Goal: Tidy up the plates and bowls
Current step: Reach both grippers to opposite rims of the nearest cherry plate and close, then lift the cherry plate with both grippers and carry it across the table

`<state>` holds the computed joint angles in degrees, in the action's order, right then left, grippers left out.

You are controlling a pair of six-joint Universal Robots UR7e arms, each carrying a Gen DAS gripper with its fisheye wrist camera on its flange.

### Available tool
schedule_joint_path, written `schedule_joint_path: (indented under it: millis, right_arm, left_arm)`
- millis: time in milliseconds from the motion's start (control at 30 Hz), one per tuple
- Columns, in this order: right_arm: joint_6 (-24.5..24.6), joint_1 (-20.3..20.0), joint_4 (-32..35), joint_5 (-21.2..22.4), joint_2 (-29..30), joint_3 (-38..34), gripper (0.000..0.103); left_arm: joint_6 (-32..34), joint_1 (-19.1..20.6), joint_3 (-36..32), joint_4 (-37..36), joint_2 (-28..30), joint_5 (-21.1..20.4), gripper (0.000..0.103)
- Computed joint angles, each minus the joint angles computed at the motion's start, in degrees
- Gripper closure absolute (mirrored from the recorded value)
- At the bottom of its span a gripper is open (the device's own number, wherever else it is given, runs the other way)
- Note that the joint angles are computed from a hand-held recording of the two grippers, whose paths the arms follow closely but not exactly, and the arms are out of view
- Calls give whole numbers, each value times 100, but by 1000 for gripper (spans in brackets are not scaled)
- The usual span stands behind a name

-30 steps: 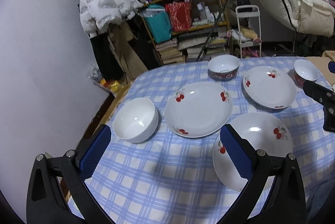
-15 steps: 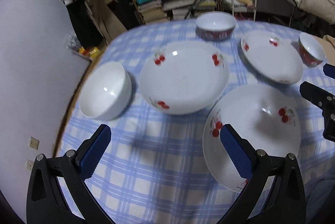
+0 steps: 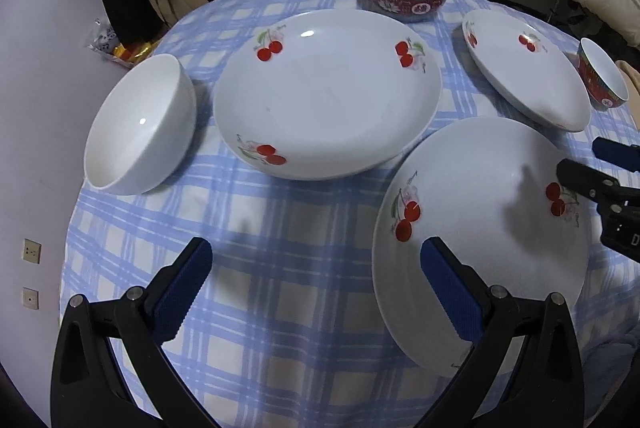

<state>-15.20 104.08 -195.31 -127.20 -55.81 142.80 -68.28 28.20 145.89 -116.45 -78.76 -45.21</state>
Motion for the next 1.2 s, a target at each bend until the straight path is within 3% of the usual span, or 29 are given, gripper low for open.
schedule_joint_path:
  millis: [167, 233, 333, 467, 500, 600, 733, 867, 1200]
  right_arm:
    - [10, -77, 180, -3, 92, -71, 38]
    - [35, -118, 362, 38, 66, -99, 46]
    - [94, -137, 653, 52, 43, -130, 56]
    - [261, -212, 1251, 125, -40, -193, 76]
    - [284, -221, 1347, 158, -69, -190, 77]
    - [272, -214, 1397, 123, -59, -185, 79]
    - [402, -340, 1528, 361, -205, -166, 82]
    - [303, -285, 1429, 311, -196, -148, 82]
    - [360, -153, 1513, 474, -382, -9, 84]
  left_arm:
    - [355, 166, 30, -476, 113, -139, 1]
    - [514, 194, 73, -701, 135, -223, 4]
    - [798, 284, 124, -1088, 165, -414, 23]
    - [1013, 416, 169, -1455, 182, -707, 56]
    - [1052, 459, 177, -1537, 203, -789, 67]
    - [1174, 585, 249, -1929, 239, -1072, 87]
    - [1109, 517, 276, -1916, 286, -996, 89]
    - [1057, 462, 292, -1887, 317, -948, 89]
    - [429, 215, 319, -1196, -9, -998, 90]
